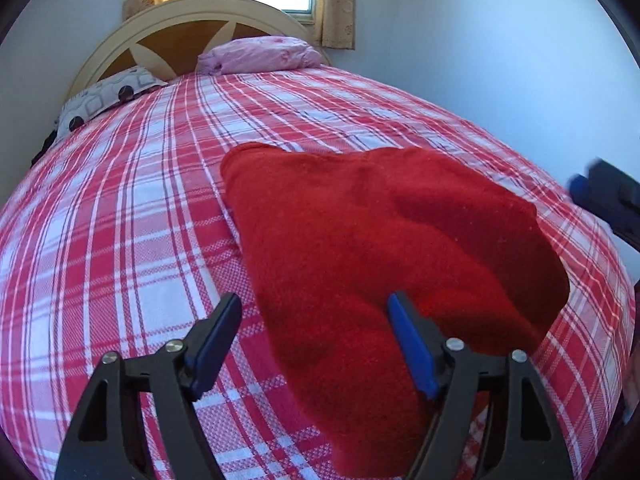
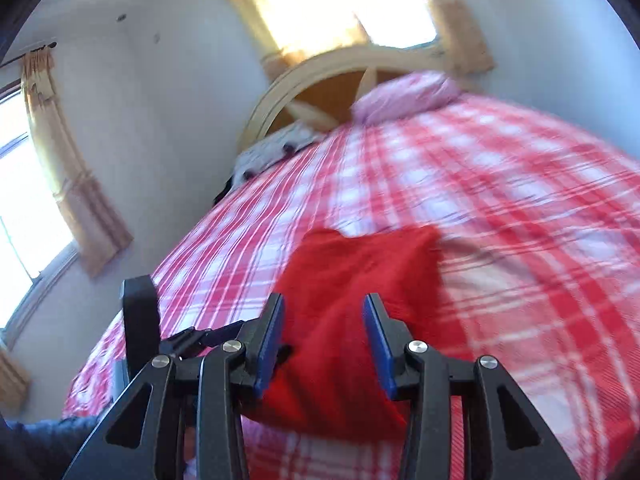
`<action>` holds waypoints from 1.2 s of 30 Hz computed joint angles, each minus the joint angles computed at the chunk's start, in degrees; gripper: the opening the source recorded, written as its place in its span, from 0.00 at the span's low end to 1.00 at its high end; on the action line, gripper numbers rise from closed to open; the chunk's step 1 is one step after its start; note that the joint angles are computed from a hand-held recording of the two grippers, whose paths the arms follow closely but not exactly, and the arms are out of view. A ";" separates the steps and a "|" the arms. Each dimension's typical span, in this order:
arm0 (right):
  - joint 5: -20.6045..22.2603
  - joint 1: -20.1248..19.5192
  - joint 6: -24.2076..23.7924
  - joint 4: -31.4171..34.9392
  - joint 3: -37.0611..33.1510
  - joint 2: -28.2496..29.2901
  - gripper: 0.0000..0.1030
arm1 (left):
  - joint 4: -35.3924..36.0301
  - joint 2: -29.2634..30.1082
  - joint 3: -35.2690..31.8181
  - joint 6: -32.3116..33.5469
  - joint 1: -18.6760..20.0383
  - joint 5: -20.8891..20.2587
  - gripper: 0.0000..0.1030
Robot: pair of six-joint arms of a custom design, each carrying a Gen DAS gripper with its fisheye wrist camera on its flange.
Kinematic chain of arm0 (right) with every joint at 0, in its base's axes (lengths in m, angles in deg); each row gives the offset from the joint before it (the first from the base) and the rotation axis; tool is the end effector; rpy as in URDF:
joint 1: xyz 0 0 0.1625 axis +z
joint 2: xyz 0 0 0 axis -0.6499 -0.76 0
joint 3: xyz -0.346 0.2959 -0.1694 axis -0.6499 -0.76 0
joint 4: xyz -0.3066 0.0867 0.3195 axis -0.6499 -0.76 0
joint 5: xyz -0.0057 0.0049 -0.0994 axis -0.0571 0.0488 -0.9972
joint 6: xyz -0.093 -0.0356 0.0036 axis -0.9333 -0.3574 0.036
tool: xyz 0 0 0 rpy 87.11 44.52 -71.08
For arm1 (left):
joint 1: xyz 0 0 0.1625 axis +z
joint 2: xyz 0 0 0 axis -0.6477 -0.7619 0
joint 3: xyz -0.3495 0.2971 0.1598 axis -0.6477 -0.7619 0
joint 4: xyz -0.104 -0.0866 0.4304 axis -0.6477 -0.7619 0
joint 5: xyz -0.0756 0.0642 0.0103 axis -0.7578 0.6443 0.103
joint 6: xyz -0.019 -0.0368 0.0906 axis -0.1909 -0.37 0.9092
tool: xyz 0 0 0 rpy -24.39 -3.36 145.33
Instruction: Fold small clothes
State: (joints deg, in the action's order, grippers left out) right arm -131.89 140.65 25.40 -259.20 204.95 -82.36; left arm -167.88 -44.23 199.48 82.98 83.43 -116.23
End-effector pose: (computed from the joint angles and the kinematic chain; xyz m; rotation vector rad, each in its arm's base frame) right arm 0.1930 -0.4530 0.1916 0.4352 -2.5821 1.2295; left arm -0.2271 -0.4823 0.1557 0.8543 2.3875 -0.7489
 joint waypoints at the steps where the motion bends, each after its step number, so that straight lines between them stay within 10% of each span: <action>1: 0.05 -0.74 0.78 2.90 -1.18 0.21 0.41 | -1.68 0.32 0.43 0.28 0.01 0.16 0.82; 4: -8.08 -2.02 4.97 8.90 -4.43 2.79 0.41 | -6.52 1.36 1.68 0.96 0.48 0.14 0.89; 15: -15.48 -0.37 5.40 1.69 -3.11 2.74 0.41 | -4.63 -0.18 1.57 -3.11 3.36 -5.35 1.00; 23: -16.46 4.29 -0.51 3.36 -8.65 6.56 0.41 | -6.00 0.15 2.31 -3.54 2.78 -4.18 1.00; 36: -18.53 0.03 0.09 10.64 -10.94 9.27 0.41 | -3.49 -0.83 1.69 -4.60 4.54 -8.53 1.00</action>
State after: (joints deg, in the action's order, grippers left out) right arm -150.42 140.68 25.49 -248.56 194.01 -73.09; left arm -171.36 -45.05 201.17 78.38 87.97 -124.77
